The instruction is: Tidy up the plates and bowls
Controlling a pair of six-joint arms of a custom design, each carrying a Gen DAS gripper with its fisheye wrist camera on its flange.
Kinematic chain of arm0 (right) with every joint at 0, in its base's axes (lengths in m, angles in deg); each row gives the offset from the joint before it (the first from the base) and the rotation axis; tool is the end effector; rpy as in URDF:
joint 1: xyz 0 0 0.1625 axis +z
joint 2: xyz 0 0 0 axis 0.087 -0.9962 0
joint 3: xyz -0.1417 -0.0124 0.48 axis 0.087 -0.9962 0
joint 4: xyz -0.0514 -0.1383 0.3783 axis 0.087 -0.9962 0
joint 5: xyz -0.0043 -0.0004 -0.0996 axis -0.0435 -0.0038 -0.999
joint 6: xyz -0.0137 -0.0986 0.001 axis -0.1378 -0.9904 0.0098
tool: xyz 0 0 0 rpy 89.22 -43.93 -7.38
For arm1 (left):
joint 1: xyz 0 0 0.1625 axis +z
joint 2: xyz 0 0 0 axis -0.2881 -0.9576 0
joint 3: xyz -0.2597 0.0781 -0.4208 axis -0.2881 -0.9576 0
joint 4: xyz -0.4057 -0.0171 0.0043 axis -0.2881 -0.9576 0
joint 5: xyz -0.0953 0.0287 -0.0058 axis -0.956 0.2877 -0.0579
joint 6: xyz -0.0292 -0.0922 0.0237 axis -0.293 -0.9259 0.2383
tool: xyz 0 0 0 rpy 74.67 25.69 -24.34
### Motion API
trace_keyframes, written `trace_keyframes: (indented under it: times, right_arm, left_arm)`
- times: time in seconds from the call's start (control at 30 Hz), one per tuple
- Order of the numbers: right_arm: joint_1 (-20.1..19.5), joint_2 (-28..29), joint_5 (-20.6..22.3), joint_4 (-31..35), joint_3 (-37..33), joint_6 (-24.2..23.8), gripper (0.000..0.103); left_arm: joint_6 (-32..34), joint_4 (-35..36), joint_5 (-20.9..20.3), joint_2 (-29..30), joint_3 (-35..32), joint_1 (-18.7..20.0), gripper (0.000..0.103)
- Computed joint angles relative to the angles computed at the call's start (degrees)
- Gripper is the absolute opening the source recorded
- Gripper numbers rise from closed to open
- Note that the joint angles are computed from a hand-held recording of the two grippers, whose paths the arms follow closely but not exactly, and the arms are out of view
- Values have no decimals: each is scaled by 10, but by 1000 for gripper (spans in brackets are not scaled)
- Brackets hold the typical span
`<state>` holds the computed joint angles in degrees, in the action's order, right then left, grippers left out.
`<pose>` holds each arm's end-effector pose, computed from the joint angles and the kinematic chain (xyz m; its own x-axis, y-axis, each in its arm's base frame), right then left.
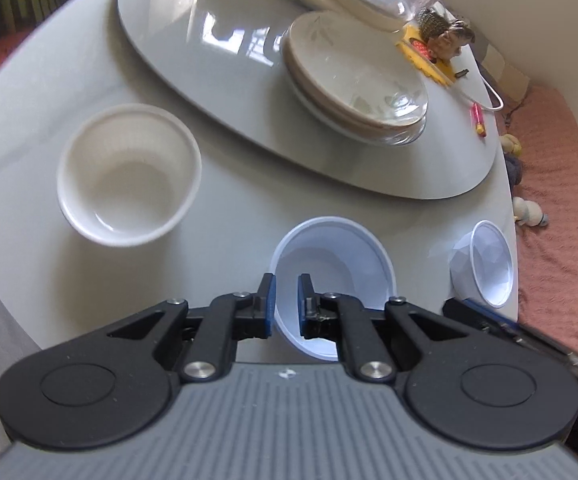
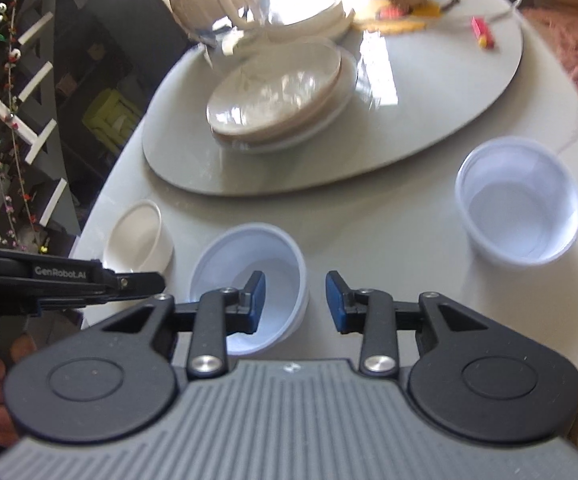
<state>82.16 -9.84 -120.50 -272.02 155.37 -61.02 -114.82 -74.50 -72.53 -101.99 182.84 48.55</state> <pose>0.0854 -0.3620 0.3010 -0.9218 0.0331 0.3862 -0.2010 0.8110 -0.5494 -0.3313 -0.4231 0.0365 -0.9013 0.0215 -0.4326 0.1763 0.9305 -0.3211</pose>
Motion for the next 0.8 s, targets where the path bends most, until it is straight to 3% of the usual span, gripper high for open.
trace_keyframes:
  times: [0.37,0.63,0.8]
  right_arm:
    - [52,-76,-37,-34,6,-38,37]
    - [92,-109,-74,-31,8,-30,37]
    - [102,-130,-75,-33,16,-25,36]
  left_arm:
    - [26,24,24,-45,8,-93,11]
    - [29,58,41,-76,2,-124,11]
    - [81,42,49,-73,-3,-140,11]
